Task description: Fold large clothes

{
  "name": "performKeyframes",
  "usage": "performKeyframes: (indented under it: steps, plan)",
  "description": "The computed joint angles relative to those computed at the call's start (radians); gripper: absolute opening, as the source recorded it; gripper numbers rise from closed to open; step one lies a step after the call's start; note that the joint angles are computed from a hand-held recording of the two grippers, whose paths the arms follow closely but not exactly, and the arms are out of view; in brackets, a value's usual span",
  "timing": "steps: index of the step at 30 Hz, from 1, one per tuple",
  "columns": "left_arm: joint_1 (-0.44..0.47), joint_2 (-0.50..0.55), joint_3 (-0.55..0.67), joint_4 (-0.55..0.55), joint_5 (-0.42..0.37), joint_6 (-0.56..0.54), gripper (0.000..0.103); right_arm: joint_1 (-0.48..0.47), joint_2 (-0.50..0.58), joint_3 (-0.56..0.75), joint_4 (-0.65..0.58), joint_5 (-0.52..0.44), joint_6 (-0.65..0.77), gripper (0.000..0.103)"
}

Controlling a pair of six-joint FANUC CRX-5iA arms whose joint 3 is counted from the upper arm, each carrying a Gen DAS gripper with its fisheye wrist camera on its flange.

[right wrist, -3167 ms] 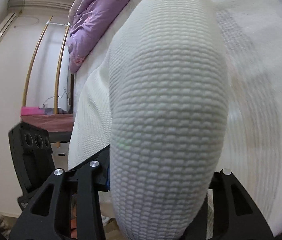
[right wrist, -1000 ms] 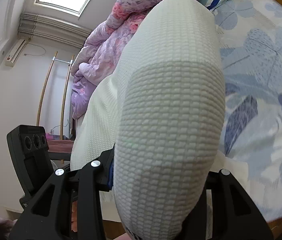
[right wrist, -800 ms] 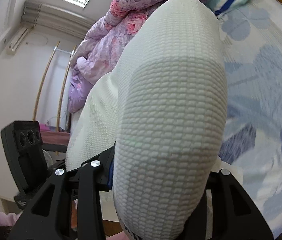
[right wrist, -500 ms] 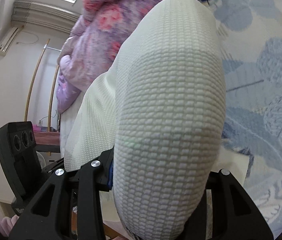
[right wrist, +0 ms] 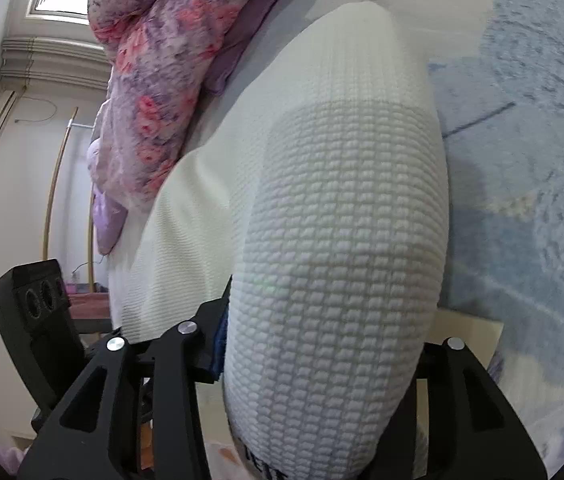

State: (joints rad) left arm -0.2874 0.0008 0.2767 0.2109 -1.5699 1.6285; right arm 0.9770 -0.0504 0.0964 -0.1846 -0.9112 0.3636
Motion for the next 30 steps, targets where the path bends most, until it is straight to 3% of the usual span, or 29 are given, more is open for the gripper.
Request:
performKeyframes:
  steps: [4, 6, 9, 12, 17, 18, 21, 23, 26, 28, 30]
  plan:
    - [-0.012, -0.039, -0.05, -0.028, 0.049, -0.016, 0.06, 0.026, -0.045, -0.109, 0.073, 0.1, -0.11, 0.056]
    - [-0.014, -0.048, -0.053, -0.047, 0.038, -0.031, 0.065, 0.039, -0.064, -0.149, 0.104, 0.105, -0.162, 0.065]
    - [-0.016, -0.053, -0.032, -0.092, -0.01, -0.035, 0.07, 0.071, -0.11, -0.212, 0.172, 0.141, -0.288, 0.066]
    - [-0.029, -0.048, 0.017, -0.178, -0.105, -0.06, 0.07, 0.094, -0.093, -0.144, 0.203, -0.018, -0.36, 0.078]
    - [0.006, -0.074, 0.063, -0.199, -0.213, -0.06, 0.07, 0.179, -0.111, -0.084, 0.34, -0.216, -0.54, 0.078]
    - [0.0, -0.074, 0.081, -0.216, -0.232, -0.062, 0.071, 0.204, -0.09, -0.027, 0.37, -0.331, -0.558, 0.076]
    - [-0.058, -0.058, 0.17, -0.34, -0.324, -0.106, 0.071, 0.282, -0.019, 0.109, 0.486, -0.591, -0.536, 0.054]
    - [-0.067, -0.068, 0.192, -0.368, -0.352, -0.122, 0.071, 0.317, 0.022, 0.172, 0.535, -0.677, -0.491, 0.043]
    - [-0.028, -0.092, 0.197, -0.326, -0.388, -0.101, 0.069, 0.33, 0.027, 0.178, 0.549, -0.626, -0.438, 0.031]
    - [-0.007, -0.097, 0.198, -0.278, -0.364, -0.087, 0.057, 0.302, 0.058, 0.209, 0.501, -0.612, -0.381, 0.029]
    - [0.008, -0.086, 0.199, -0.224, -0.335, -0.076, 0.052, 0.279, 0.086, 0.228, 0.479, -0.604, -0.33, 0.026]
